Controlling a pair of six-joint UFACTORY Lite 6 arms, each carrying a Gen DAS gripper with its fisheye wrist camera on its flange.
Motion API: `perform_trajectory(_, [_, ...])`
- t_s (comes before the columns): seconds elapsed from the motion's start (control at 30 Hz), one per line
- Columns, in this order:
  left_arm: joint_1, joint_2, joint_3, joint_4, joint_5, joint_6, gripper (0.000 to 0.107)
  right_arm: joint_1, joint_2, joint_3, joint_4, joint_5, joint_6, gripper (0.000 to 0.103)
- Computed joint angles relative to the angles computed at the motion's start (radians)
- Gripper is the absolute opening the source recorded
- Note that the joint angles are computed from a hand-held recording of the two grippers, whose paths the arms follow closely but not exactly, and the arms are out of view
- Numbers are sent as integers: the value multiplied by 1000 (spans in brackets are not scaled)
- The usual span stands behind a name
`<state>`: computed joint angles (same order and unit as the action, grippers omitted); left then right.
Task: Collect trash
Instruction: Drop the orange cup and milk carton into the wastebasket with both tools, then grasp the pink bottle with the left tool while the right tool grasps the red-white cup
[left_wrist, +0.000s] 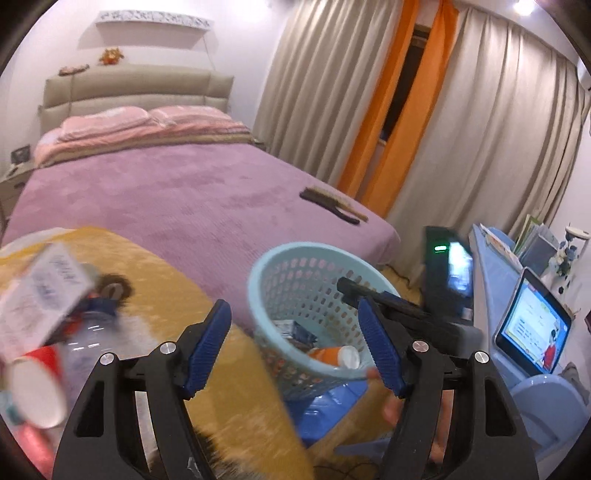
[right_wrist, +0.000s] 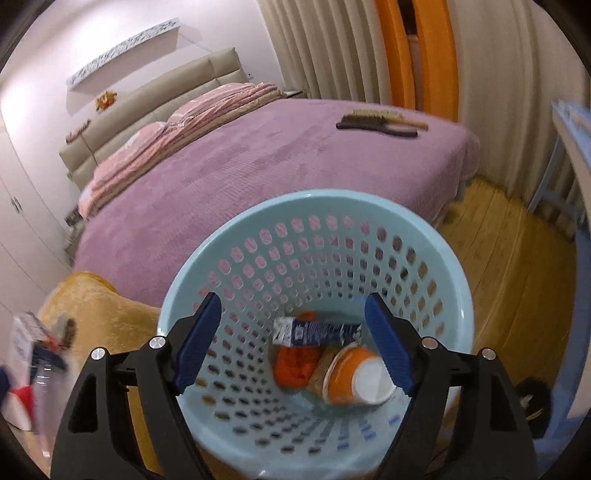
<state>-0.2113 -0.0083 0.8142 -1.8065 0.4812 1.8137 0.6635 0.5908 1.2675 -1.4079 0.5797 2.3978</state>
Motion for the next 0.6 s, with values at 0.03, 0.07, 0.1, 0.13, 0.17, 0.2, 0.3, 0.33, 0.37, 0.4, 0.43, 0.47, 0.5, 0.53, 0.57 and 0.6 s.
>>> perform_trajectory(0.03, [36, -45, -31, 23, 16, -9, 70, 7, 61, 80, 60, 36, -89, 78])
perform_trajectory(0.07, [75, -88, -62, 44, 32, -15, 70, 10, 101, 134, 98, 60, -145, 78])
perform_trajectory(0.1, [135, -138, -96, 72, 55, -21, 70, 14, 151, 202, 143, 88, -213, 78])
perform_trajectory(0.13, [188, -174, -119, 99, 74, -31, 70, 16, 195, 261, 177, 111, -267, 78])
perform_trajectory(0.17, [238, -197, -132, 121, 93, -39, 70, 18, 257, 343, 225, 143, -340, 78])
perform_trajectory(0.2, [308, -223, -150, 149, 125, -46, 70, 17, 291, 386, 243, 157, -373, 78])
perform_trajectory(0.3, [486, -250, -171, 217, 185, -66, 70, 16, 389, 512, 302, 211, -465, 78])
perform_trajectory(0.33, [537, -248, -170, 234, 210, -67, 70, 17, 416, 549, 320, 234, -490, 78])
perform_trajectory(0.37, [580, -239, -164, 247, 228, -69, 70, 17, 440, 589, 341, 258, -520, 78])
perform_trajectory(0.4, [637, -226, -155, 263, 249, -69, 70, 16, 447, 607, 352, 269, -535, 78])
perform_trajectory(0.43, [674, -215, -147, 270, 263, -66, 70, 15, 460, 633, 373, 285, -557, 78])
perform_trajectory(0.47, [714, -201, -135, 283, 282, -68, 70, 17, 472, 654, 394, 309, -575, 78])
perform_trajectory(0.5, [754, -172, -112, 291, 298, -71, 70, 23, 467, 648, 394, 319, -567, 78])
perform_trajectory(0.53, [785, -156, -99, 301, 313, -74, 70, 31, 451, 624, 384, 318, -546, 78])
perform_trajectory(0.57, [813, -141, -88, 310, 327, -74, 70, 45, 432, 596, 378, 324, -524, 78])
perform_trajectory(0.6, [844, -121, -72, 323, 338, -78, 70, 56, 409, 562, 367, 317, -499, 78])
